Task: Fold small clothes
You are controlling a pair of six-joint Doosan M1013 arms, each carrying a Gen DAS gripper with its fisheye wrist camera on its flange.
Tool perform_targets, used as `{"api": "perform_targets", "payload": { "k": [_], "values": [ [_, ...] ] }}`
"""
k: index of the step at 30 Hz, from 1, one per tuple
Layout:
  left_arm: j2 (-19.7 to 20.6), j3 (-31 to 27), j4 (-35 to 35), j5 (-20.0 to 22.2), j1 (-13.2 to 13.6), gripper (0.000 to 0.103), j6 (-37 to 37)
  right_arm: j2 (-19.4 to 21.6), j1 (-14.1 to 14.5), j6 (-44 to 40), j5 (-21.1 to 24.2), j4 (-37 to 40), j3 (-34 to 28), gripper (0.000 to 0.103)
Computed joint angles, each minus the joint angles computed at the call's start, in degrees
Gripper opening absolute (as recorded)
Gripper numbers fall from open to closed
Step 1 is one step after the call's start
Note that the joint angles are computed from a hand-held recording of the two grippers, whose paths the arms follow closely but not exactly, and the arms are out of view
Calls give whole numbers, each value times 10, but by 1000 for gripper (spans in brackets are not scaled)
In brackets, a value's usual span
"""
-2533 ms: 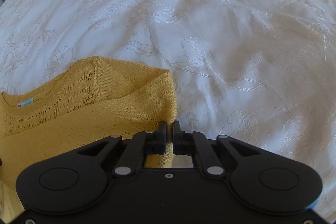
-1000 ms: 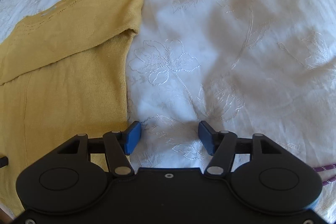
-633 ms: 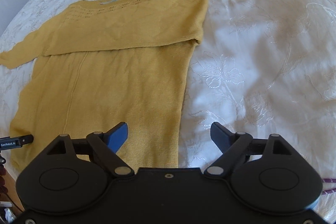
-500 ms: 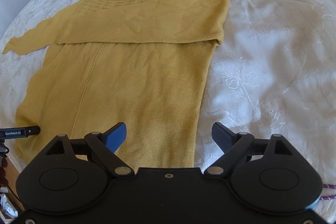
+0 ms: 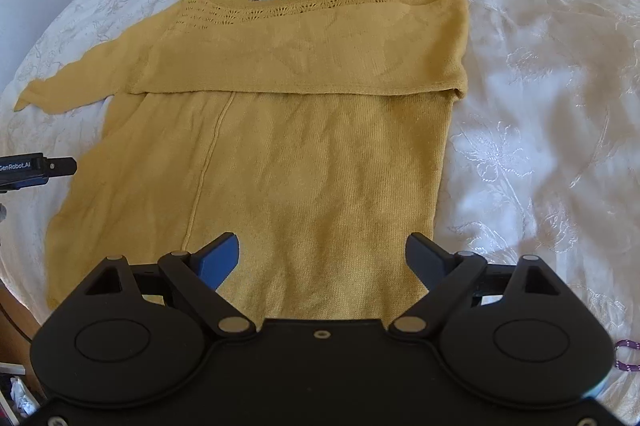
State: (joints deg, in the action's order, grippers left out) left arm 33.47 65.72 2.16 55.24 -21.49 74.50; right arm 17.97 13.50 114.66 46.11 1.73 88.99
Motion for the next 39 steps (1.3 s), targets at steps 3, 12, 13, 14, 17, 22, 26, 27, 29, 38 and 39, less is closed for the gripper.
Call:
{"api": "perform_targets", "payload": {
  "k": [3,12,13,14,17,22,26,27,29,38,39],
  "values": [
    [28,-37,-29,14,8,77,27,3,6,28,-5,-10,-7,96],
    [98,-136,-42,72,13,72,67,22,23,96,20,-39,-40,96],
    [103,-142,-33,77,12,72,65,25,24,98,24,-40,-44,96],
    [107,-149,-21,84,10,72,60,27,26,100,26,-43,-47,96],
    [114,-158,-20,92,9,52,66,33,28,108,31,-43,-56,96],
    [103,-142,97,30,-6,10,37,43,32,118,39,-44,-73,96],
    [137,-198,124,97,0,10,31,51,34,114,41,-40,-85,96],
    [136,-197,116,94,4,11,29,53,34,112,42,-40,-89,96],
    [129,-192,84,90,13,12,26,56,35,109,43,-41,-95,96],
    [105,-157,-82,96,40,44,89,72,37,76,56,-24,-116,96],
    [106,-156,-94,97,41,44,90,74,38,69,58,-21,-118,96]
  ]
}}
